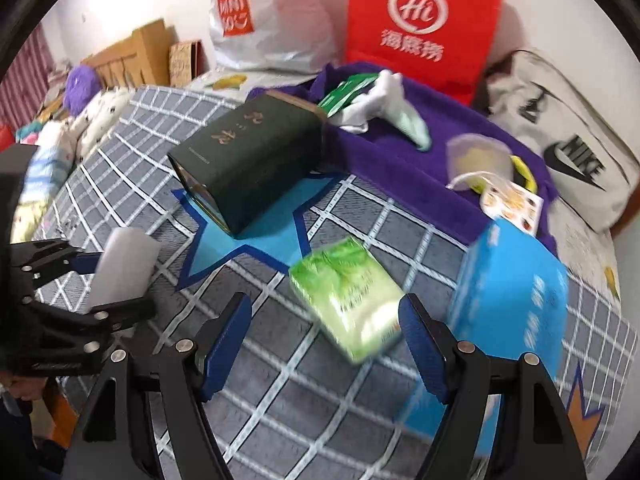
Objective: Organize soft objects
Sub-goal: 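Grasp the green tissue pack with the right tool while the left tool holds the sponge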
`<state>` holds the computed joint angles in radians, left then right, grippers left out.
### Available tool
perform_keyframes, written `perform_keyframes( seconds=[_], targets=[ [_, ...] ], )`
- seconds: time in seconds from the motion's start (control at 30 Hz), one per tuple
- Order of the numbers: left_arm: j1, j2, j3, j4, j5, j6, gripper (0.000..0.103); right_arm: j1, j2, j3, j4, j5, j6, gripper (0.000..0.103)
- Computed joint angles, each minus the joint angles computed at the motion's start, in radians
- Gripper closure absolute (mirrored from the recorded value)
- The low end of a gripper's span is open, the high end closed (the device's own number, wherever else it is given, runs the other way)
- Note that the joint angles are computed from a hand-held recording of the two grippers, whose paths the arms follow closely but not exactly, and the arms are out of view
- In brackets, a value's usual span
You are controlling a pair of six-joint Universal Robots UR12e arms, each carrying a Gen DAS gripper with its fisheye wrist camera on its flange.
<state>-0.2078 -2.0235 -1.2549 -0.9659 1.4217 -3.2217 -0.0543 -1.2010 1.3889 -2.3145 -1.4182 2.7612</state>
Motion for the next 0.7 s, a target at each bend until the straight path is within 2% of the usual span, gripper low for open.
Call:
perform_keyframes(
  seconds=[0.1,0.23,0.37,0.43,0.5,0.53,0.7],
  targets=[
    [0.006,0.003,-0.005,0.001,-0.022,-0.001,0.04,0.01,0.032,-0.047,0.055,-0.021,-0.039,0.028],
    [0.011,0.004,-0.006,0.001,-0.044,0.002,0.04,0.03,0.069,-0.097,0.105,-0.106,-0.1,0.028],
    [0.015,0.004,-0.007,-0.004,-0.057,0.009,0.04,0.038,0.101,-0.138,0.175,-0.146,-0.13,0.028],
    [0.016,0.005,-0.008,-0.004,-0.062,0.012,0.039,0.031,0.104,-0.144,0.188,-0.125,-0.124,0.027],
    [0.016,0.005,-0.007,-0.005,-0.064,0.016,0.039,0.021,0.106,-0.153,0.213,-0.089,-0.12,0.035],
    [0.015,0.005,-0.006,-0.005,-0.06,0.017,0.038,0.017,0.105,-0.152,0.214,-0.076,-0.116,0.035],
    [0.009,0.001,-0.002,-0.004,-0.043,0.026,0.038,0.009,0.075,-0.104,0.152,-0.044,-0.125,0.042]
  ],
)
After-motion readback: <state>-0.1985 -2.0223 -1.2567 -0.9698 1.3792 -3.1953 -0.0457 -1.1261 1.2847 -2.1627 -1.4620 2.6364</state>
